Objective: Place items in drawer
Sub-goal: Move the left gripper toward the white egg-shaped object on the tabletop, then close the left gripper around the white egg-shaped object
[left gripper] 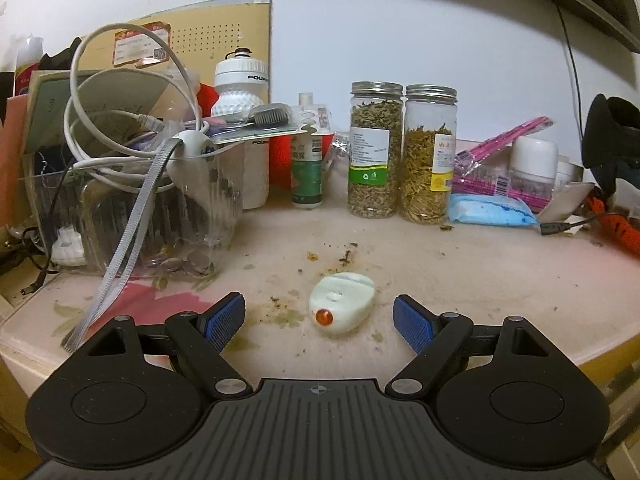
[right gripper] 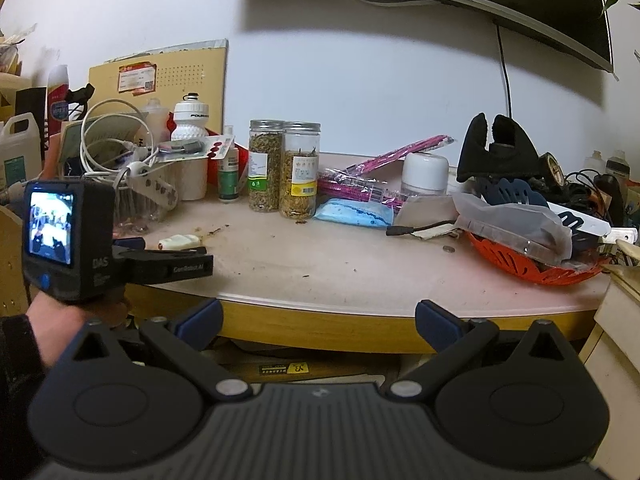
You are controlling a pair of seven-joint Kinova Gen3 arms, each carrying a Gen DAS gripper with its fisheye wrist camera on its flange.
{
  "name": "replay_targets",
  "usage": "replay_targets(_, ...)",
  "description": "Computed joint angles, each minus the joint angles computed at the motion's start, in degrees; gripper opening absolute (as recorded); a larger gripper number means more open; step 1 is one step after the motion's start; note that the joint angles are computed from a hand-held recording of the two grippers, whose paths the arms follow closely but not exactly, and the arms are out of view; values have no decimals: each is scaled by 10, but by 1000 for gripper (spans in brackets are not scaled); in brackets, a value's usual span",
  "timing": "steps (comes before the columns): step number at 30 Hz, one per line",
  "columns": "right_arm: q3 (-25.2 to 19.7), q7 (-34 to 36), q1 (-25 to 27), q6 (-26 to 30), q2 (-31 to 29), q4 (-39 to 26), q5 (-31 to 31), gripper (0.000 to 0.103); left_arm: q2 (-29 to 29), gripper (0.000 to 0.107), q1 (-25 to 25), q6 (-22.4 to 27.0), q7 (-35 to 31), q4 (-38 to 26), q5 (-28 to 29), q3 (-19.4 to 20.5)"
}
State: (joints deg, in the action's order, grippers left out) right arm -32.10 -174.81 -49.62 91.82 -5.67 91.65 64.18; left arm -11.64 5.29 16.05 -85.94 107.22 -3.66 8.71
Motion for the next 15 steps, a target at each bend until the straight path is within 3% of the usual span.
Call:
replay_targets(5,3,2,2,-5,-1,0,-5,103,7,82,-3,-11,6,0,-4,4)
replay_targets(7,3,3,3,-7,-1,0,-7,103,8,75,-8,-19,13,3,-8,8)
replay_targets(8,3,3,4,-8,-1,0,-7,103,7,56,-13,-27,17,7,-12,13)
replay_targets(9,3,4,4,-9,-1,-1,-8,103,6,28,-18,-34,22,11,-17,17)
replay_targets(15,4,7,8,-15,-2,-1,-13,103,7,29,-24,-40,28,12,-26,21)
